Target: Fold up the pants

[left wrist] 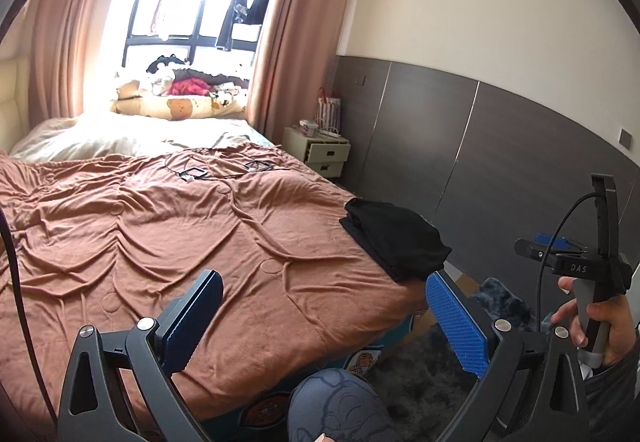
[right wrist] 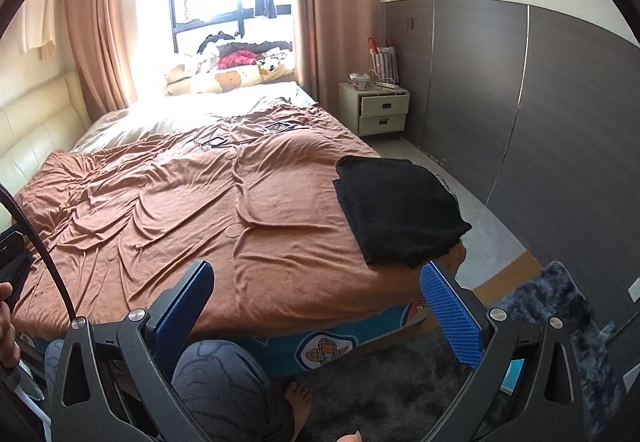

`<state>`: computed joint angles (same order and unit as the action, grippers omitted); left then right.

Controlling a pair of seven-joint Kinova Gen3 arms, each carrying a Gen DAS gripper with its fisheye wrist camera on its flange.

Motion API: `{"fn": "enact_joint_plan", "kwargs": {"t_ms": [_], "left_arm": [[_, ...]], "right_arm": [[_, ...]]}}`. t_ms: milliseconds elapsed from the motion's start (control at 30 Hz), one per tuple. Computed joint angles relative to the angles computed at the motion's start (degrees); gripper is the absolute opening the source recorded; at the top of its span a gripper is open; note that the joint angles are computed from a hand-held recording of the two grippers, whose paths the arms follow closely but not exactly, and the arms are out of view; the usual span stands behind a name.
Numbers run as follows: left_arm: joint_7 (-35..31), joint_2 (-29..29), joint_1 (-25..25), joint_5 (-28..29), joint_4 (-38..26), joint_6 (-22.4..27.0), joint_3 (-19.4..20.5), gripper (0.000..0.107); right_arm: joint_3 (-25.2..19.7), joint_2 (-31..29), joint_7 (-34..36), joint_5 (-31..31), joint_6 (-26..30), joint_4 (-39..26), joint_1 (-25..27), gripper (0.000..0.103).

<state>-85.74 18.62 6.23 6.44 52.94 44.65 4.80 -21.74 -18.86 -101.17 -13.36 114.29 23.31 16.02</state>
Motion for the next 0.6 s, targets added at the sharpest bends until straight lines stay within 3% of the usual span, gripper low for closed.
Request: {"fn": "enact_joint_plan", "kwargs": {"t_ms": [233,600], "left_arm": [[7.36,-6.96,3.7,-8.85,12.74,-8.0,-3.58,0.102],[16.12,-13.53,3.75,-17.31,23.92,-12.94,-2.82,0.102]], "right_arm": [[4.8,-5.07,-2.09,-1.18,-4.64,6.7,-7.4,0.103],[6.39,-13.88,-3.33,-1.03,-11.45,18.74,-12.96,0.103]]}}
